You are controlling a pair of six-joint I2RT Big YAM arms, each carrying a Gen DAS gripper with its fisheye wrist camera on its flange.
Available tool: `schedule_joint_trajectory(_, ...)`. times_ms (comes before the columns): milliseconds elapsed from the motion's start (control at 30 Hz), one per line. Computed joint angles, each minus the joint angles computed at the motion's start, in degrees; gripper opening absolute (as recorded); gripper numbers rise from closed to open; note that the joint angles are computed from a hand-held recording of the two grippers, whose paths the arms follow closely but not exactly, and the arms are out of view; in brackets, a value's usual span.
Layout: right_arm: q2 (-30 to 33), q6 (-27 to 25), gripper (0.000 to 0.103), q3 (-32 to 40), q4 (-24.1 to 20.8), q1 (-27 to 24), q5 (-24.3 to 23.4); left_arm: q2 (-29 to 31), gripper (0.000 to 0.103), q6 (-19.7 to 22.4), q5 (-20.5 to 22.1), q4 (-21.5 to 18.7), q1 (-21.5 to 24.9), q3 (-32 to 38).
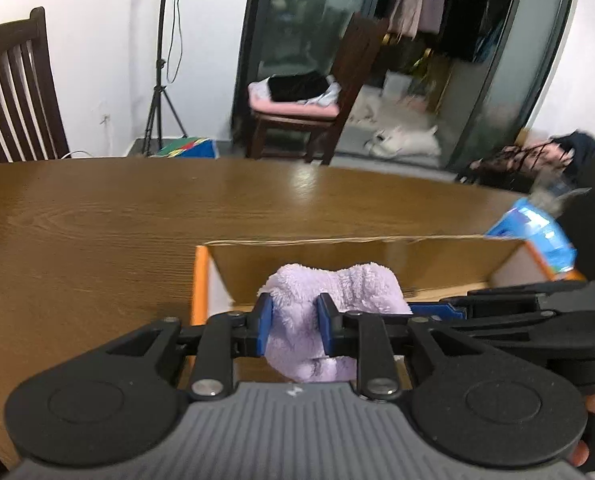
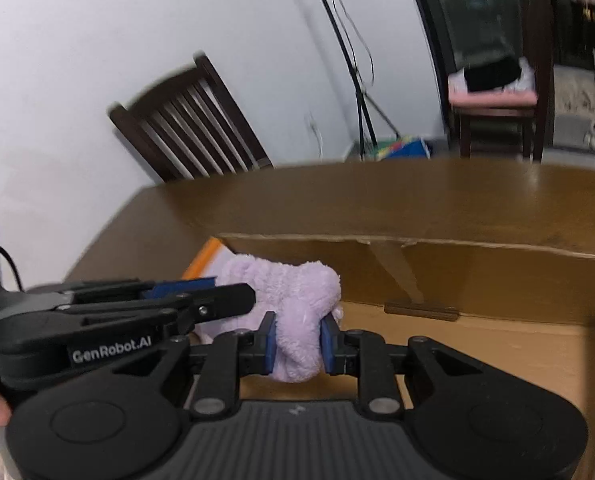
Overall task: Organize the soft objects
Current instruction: 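Carry the lilac towel with the left tool into the cardboard box and release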
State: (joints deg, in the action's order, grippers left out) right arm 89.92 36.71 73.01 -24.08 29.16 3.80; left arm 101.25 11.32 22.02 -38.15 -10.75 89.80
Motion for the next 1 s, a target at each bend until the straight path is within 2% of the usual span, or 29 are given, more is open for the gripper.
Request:
schedule_joint_trajectory(33,1.21,-0.31,0.026,1.16,-0.65,-0.29,-0.49,0.79,0.027,0.01,-1.72,-0.09,-0.17,0.81)
schedule_joint_trajectory(100,3.50,-0.10,0.030,3.29,-2.16,-0.63,-0.93,1.41,0.030,0.45,-1.26,-0.96,0.37,1.86)
schedule_joint_trajectory(167,5.02,0.57,0.042,5.01,-5.57,-0.49,0.05,1.11,0.046,0.68,-0.48,-0.25,0.58,1.90)
schedule_joint_trajectory(200,5.18,0.47,0.044,5.24,-6.31,-0.36,0.69,0.75,0.052,0.62,-0.55,0.28,0.63,1.54)
schedule_joint_trajectory(300,2.17,-0.25,0.046,2.95,-5.31,0.39,2.68,-2.28,0.056,0.81,-0.77,1.84,0.92,-1.08)
schedule_joint_trajectory(367,-1.27,0.22,0.053,0.87,-4.98,0.88,4.40,-5.32,0.063,0.83,-0.17,3.60,1.53,-4.03)
schedule_joint_trajectory(433,-6.30,-0.33,0.058,-2.19,-4.85,1.94,7.25,-9.76,0.074,0.87,1.05,8.04,2.72,-9.35)
schedule_joint_trajectory(500,-11.90,-0.57,0.065,-5.54,-5.45,4.02,11.27,-13.54,0.078,1.82,1.60,10.96,3.42,-13.65)
schedule_joint_trajectory(567,-17.02,-0.41,0.077,-8.81,-5.91,6.24,15.13,-18.04,0.082,3.77,2.86,12.85,4.50,-18.54)
schedule_joint_trajectory(700,-26.96,0.30,0.079,-15.15,-7.39,12.19,22.72,-26.29,0.084,4.82,4.01,15.26,6.11,-26.57)
schedule_joint_trajectory(833,-33.40,1.66,0.079,-19.97,-10.02,18.34,28.67,-35.74,0.088,4.13,4.79,18.88,6.74,-35.13)
schedule_joint_trajectory(933,-37.32,5.48,0.082,-23.32,-12.78,25.52,36.56,-44.57,0.095,3.06,5.88,23.26,7.05,-43.03)
schedule_joint_trajectory(1000,-39.12,9.25,0.084,-25.27,-14.31,30.75,41.90,-49.89,0.097,1.98,4.75,26.50,6.28,-47.90)
